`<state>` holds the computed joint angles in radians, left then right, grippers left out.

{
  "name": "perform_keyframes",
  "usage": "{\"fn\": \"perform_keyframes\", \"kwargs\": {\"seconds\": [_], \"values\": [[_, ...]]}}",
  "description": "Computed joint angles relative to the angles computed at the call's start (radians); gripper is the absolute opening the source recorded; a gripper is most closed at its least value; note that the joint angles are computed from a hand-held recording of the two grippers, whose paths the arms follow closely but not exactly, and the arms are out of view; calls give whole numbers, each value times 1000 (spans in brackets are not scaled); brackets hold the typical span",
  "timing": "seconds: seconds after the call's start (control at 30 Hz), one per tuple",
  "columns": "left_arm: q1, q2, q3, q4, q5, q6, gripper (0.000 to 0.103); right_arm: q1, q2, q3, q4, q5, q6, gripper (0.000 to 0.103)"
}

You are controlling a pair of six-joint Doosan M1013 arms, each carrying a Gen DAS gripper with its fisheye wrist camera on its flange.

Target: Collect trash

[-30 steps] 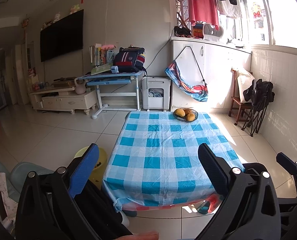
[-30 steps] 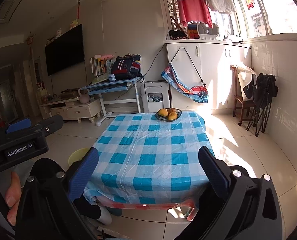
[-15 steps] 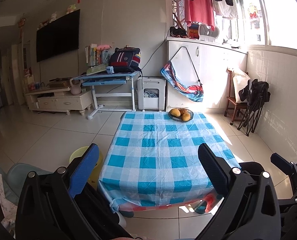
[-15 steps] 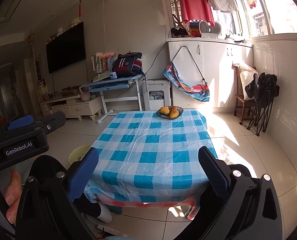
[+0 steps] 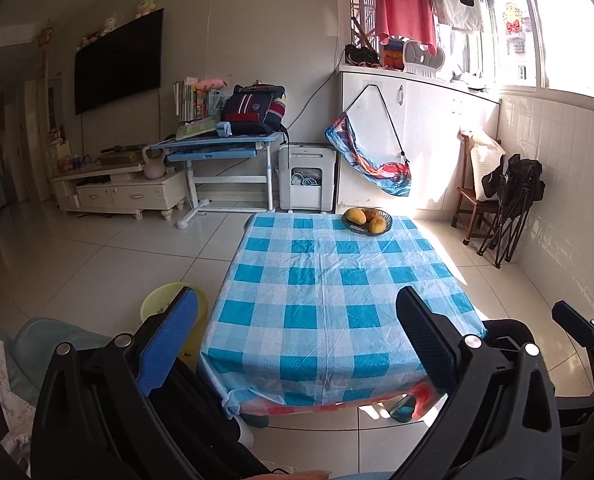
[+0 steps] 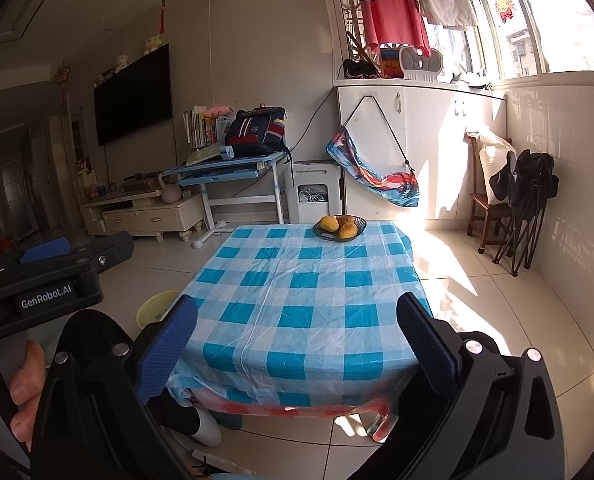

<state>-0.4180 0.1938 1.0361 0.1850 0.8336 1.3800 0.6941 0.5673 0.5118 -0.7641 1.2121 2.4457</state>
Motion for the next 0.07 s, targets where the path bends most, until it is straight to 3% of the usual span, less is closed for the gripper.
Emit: {"fn": "perform_keyframes", "kwargs": {"seconds": [0.07], "values": [[0, -1, 3, 1, -2, 0, 96, 0, 1, -1, 1, 0, -4, 96]]}}
